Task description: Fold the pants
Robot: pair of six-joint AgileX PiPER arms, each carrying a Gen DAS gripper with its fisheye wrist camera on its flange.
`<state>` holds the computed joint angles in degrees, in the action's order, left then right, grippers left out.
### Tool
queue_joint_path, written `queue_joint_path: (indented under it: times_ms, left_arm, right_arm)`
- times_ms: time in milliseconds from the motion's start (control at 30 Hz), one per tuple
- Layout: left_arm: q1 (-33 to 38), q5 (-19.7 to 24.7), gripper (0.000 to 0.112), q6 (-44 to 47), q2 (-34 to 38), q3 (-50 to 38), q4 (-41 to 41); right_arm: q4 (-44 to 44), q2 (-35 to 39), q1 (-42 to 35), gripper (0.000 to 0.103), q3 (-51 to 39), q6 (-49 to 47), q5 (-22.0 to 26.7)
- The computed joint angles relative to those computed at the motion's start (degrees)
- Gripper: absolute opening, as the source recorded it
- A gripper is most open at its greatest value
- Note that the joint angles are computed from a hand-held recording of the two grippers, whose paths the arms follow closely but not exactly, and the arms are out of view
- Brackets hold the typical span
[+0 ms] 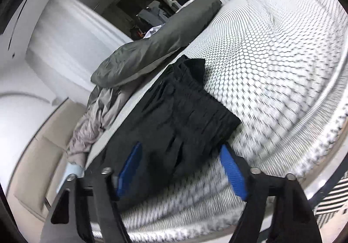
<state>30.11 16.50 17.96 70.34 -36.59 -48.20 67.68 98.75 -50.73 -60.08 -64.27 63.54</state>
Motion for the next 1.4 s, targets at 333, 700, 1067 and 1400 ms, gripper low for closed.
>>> queue_joint_path:
  times_ms: [333, 700, 1067, 1400]
  left_arm:
    - [-4.9, 2.8, 0.0, -23.0, -7.8, 4.3, 23.7]
    - [-2.9, 5.0, 0.075, -44.3, -15.9, 5.2, 40.1]
    - [-16.3, 10.7, 0.081, -25.7, 15.8, -23.1, 17.9]
    - [-13.0, 13.3, 0.0, -29.1, 32.4, -37.1, 14.8]
  right_arm:
    - [-12.5, -7.2, 6.5, 0.014, -1.9, 11.6, -15.2]
    - [-10.2, -14.9, 6.8, 0.079, 2.0, 10.2, -21.9]
    - [-15.7, -9.2, 19.6, 0.099, -10.9, 20.5, -17.2]
    - [-21.9, -6.1, 20.0, 0.099, -17.3, 24.3, -17.0]
